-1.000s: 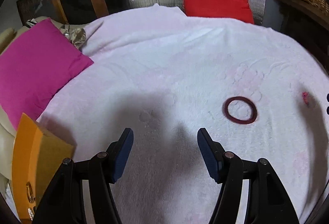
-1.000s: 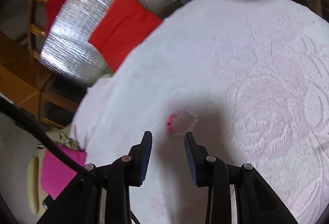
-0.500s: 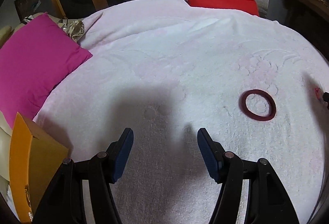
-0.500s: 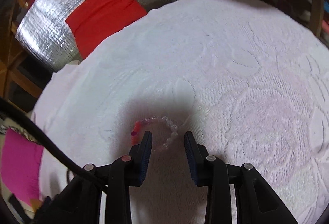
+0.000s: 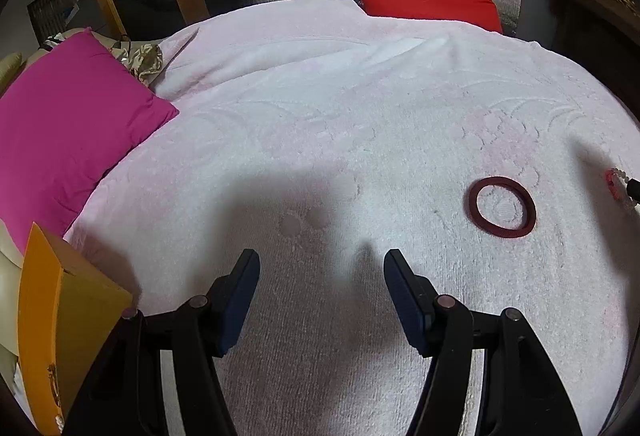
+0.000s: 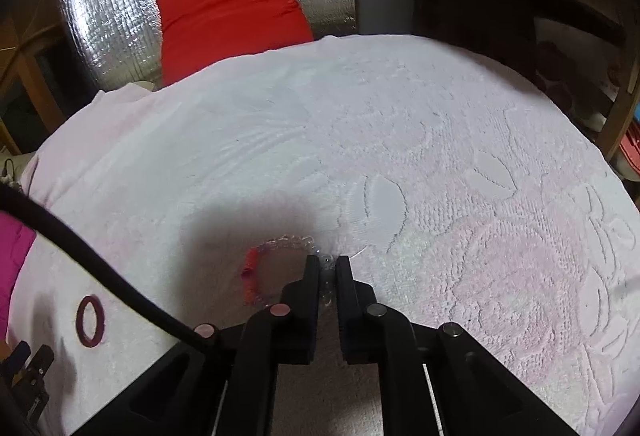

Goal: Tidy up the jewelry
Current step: 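Grasp the pink-and-clear bead bracelet with the right tool, then grasp the dark red bangle with the left tool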

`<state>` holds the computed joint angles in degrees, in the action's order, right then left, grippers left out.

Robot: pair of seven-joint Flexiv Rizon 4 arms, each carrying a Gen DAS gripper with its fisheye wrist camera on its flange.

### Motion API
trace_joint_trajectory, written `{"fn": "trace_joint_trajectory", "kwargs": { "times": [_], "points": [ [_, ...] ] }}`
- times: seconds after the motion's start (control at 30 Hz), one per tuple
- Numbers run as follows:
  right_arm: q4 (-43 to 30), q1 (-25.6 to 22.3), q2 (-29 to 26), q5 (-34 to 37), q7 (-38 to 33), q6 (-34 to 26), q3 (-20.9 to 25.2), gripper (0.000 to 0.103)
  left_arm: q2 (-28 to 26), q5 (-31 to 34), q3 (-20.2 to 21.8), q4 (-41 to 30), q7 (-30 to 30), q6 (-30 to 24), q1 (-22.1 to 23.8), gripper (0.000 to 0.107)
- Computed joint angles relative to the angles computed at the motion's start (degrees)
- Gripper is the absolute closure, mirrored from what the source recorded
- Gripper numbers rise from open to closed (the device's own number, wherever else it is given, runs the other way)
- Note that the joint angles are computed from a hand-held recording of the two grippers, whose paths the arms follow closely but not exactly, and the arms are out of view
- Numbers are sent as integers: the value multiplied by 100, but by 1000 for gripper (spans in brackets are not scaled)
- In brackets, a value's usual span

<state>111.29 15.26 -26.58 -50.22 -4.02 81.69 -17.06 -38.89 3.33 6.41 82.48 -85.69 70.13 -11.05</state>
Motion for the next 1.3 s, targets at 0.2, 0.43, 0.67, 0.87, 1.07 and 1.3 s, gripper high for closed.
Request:
{"fn": "trace_joint_trajectory", "kwargs": {
  "times": [0.2, 0.43, 0.67, 0.87, 1.07, 1.3],
  "points": [
    [146, 0, -5, 374, -76, 871, -108, 94, -34, -49, -109, 11, 124, 120, 49, 41],
    [345, -180, 1, 1068, -510, 1550, 115, 94, -64, -503, -656, 136, 707, 286, 357, 41],
    [455, -821, 5, 1721, -896, 1787, 801, 94, -199, -1261, -1353, 211, 1617, 441, 675, 41],
    [462, -1020, 26, 2141, -1255, 1688, 1113, 94, -312, -1539, -1451, 153, 2069, 554, 581, 41],
    [428, -1056, 60, 2524, -1628, 1503, 1242, 94, -405, -1790, -1609, 45, 2358, 516, 583, 41],
    [236, -1224, -5, 3051, -2072, 1105, 1620, 94, -369, -1945, -1739, 121, 2769, 542, 556, 38]
  ]
}}
